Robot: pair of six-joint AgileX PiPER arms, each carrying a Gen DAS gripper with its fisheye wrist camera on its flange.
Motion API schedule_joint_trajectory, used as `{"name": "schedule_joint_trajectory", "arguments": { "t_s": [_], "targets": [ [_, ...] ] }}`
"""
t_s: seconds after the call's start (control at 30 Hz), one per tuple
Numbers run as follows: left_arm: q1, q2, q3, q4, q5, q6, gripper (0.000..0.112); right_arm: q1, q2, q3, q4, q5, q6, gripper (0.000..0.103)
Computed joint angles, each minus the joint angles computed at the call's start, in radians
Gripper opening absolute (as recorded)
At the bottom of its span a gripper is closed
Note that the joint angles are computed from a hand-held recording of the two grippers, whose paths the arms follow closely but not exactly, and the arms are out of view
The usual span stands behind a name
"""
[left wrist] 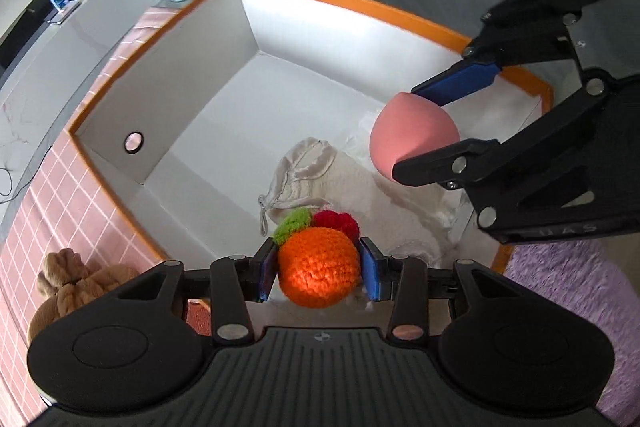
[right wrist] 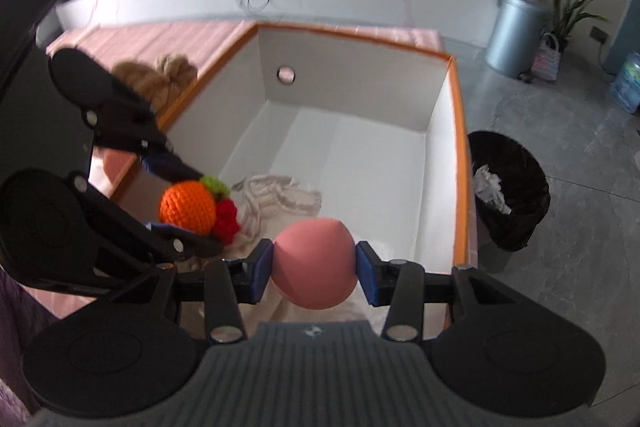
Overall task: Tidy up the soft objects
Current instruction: 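Carry the pink ball and orange crocheted fruit over the orange box, then open the left tool dropping the crocheted fruit while the right releases the pink ball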
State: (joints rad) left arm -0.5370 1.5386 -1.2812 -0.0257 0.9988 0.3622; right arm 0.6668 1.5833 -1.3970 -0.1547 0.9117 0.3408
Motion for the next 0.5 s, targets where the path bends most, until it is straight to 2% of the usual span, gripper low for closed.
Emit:
{"name": "schedule_joint_trajectory", "arguments": {
  "t_s": [0.17, 0.37, 0.5],
  "targets": [
    [-0.016, 0.016, 0.025, 0.038, -0.032, 0.027, 0.050, -0.020, 0.052, -0.035, 0.057, 0.041, -0.073, 0.045],
    [-0.010, 0.018, 0.034, 0.031, -0.035, 0.075, 0.059, 0.000, 0.081, -0.088, 0.029, 0.102, -0.060, 0.049],
    [-0.005, 0.009, 0.040, 0.052, -0.051, 0.069, 0.069, 0.008, 0.097, -0.108, 0.012, 0.123, -0.045, 0.050]
  ]
}}
